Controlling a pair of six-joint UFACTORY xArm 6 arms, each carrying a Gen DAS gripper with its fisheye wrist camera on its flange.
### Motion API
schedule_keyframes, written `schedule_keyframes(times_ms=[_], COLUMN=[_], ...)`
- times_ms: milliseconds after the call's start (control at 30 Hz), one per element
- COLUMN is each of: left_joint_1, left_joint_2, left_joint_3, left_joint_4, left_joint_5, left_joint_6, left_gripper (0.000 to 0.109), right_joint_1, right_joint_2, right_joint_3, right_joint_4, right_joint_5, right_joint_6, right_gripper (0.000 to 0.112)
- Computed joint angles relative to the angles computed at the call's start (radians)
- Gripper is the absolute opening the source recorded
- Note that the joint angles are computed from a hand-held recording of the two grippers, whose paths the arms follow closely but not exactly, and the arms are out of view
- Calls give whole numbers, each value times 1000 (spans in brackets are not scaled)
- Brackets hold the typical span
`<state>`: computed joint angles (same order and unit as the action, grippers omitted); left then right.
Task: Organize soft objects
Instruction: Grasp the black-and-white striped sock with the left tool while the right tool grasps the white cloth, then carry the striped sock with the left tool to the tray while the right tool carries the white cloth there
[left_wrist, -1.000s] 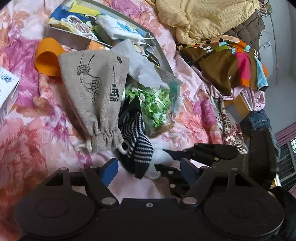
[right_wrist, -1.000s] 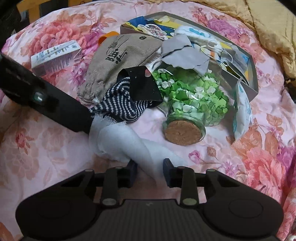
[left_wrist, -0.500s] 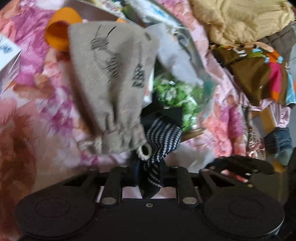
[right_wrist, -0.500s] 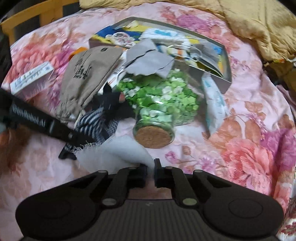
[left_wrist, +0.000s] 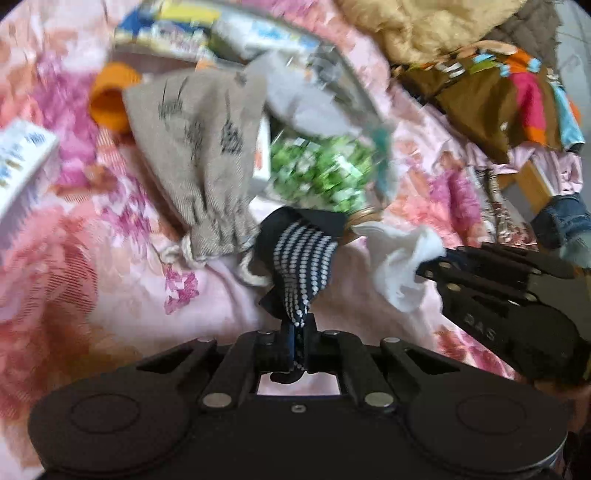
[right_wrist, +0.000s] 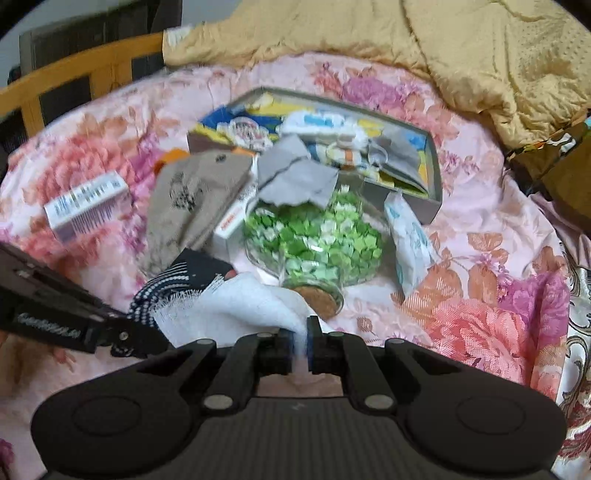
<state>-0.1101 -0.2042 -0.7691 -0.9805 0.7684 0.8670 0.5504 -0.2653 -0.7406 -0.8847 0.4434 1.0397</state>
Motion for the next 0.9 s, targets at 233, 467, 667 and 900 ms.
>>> schedule_keyframes(times_ms=[233, 467, 667, 900], left_joint_1=[-13, -56, -24, -2], left_joint_2=[-186, -221, -157, -44], left_joint_3=[102, 106, 12, -135], left_joint_4=[-125, -175, -227, -333], left_joint_5=[-71, -169, -131, -124], left_joint_6=[203, 304, 292, 325], left_gripper=[3, 3, 3, 3], right_joint_1=[-11, -24, -28, -54], right_joint_2=[-65, -86, -65, 34], right_joint_3=[32, 24, -12, -116], right_joint_4=[-258, -522, -685, -777], right_joint_5=[-48, -67, -57, -59], right_joint_6=[240, 492, 650, 755], right_gripper=[8, 8, 8, 8])
